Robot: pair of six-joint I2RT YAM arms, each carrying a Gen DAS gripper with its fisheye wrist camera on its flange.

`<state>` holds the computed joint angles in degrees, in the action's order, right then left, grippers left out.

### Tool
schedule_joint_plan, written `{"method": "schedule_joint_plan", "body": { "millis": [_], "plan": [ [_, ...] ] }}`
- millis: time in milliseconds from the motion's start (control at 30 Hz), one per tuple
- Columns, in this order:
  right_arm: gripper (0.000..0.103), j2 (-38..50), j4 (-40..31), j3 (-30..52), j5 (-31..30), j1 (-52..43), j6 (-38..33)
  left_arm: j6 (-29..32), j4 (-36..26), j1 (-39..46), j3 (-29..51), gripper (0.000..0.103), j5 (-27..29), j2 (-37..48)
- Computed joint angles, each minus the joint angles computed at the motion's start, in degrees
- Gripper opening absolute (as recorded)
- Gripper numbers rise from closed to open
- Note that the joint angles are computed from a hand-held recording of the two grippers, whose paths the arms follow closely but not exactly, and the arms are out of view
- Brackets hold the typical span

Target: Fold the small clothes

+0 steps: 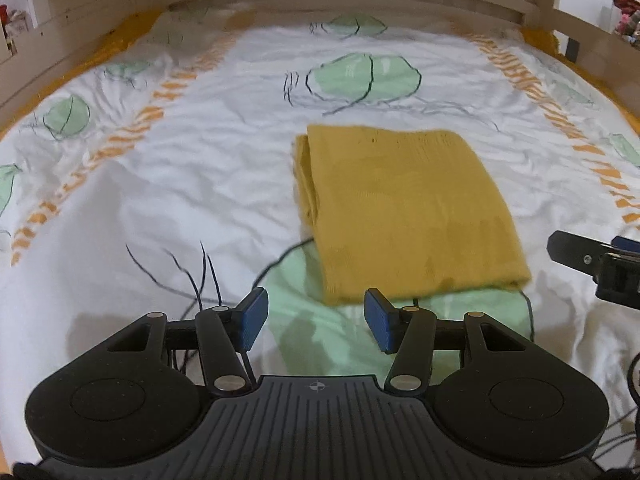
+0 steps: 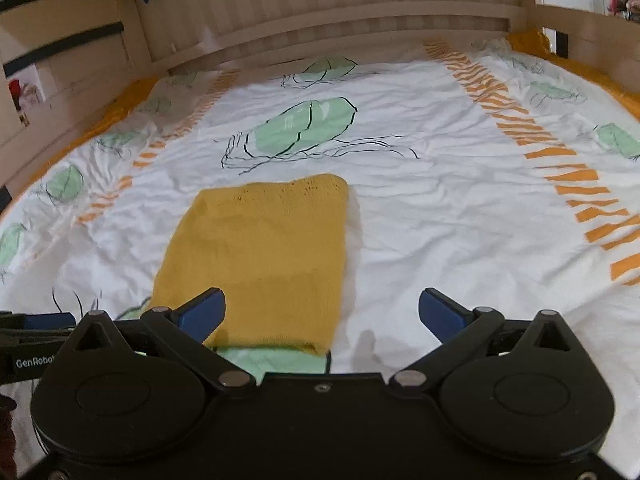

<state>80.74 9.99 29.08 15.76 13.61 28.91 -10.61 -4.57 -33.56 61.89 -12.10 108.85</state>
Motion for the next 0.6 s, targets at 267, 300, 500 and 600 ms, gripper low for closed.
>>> {"method": "schedule_joint_plan", "body": {
  "millis": [267,300,500,600],
  "plan": [
    [0.103,-2.0,-6.8,1.1,3.5,3.4,6.1,-1.3,-1.6,-0.5,-1.9,0.051,1.1,-1.5],
    [0.102,-1.6,-7.8,1.5,2.7,3.1,7.1,-1.3,-1.8,-0.5,-2.1,0.051,1.1,-1.7],
    [0.102,-0.2,-10.1,2.3,0.9,3.7,8.2,-2.1,-3.1,-0.4,-2.5,0.051,2.0,-2.5],
    [0.102,0.4,-11.6,3.1,2.8,5.1,8.0,-2.6,-3.6,-0.4,-2.6,0.051,2.2,-2.6]
  ]
}}
